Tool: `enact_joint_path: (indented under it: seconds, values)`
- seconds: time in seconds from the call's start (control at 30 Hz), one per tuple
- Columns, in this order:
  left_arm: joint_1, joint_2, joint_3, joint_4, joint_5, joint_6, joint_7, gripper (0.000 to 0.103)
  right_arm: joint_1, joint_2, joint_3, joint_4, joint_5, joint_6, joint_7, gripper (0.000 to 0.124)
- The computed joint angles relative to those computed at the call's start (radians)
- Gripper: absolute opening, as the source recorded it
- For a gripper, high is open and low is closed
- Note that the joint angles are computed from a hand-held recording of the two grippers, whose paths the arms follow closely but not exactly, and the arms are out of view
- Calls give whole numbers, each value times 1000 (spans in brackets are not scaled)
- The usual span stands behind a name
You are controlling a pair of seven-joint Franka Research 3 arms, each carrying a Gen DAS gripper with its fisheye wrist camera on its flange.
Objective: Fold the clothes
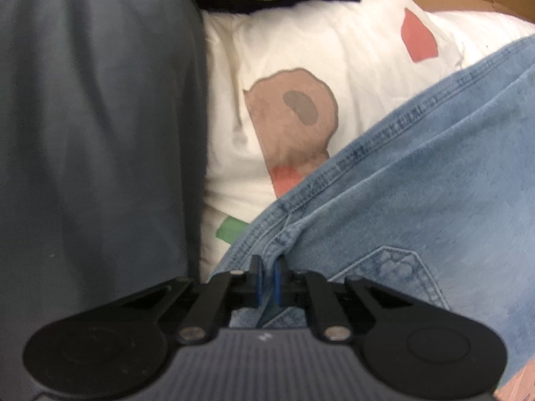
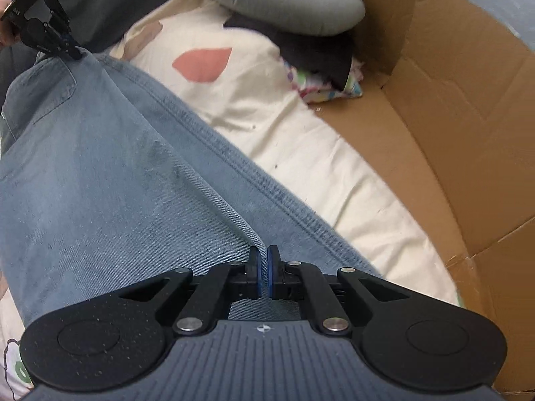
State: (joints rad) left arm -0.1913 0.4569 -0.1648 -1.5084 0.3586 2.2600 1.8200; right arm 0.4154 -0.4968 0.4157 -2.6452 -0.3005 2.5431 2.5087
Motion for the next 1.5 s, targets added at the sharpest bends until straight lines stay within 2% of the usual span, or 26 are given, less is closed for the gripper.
enact_joint_path:
  seconds: [0.17,0.37,0.83,1.23,1.5]
  values:
    - [-7,-26,3,-22,9,23,-50,6,-7,-22,4,9,-11,-24,5,0]
    - [-11,20,16,6,36,63,-86,6,-29,-14,9,24,-38,-28,14,0]
    - [-36,158,34,148,53,28,-138,5,-58,123,-39,34,-92,37,48,0]
    - [-13,103,22,89,34,78,-117,5,-31,122,-58,65,-95,-26,49,0]
    - [-59,172,56,103,116,83,-163,5,-42,186,-73,74,-110,2,82,0]
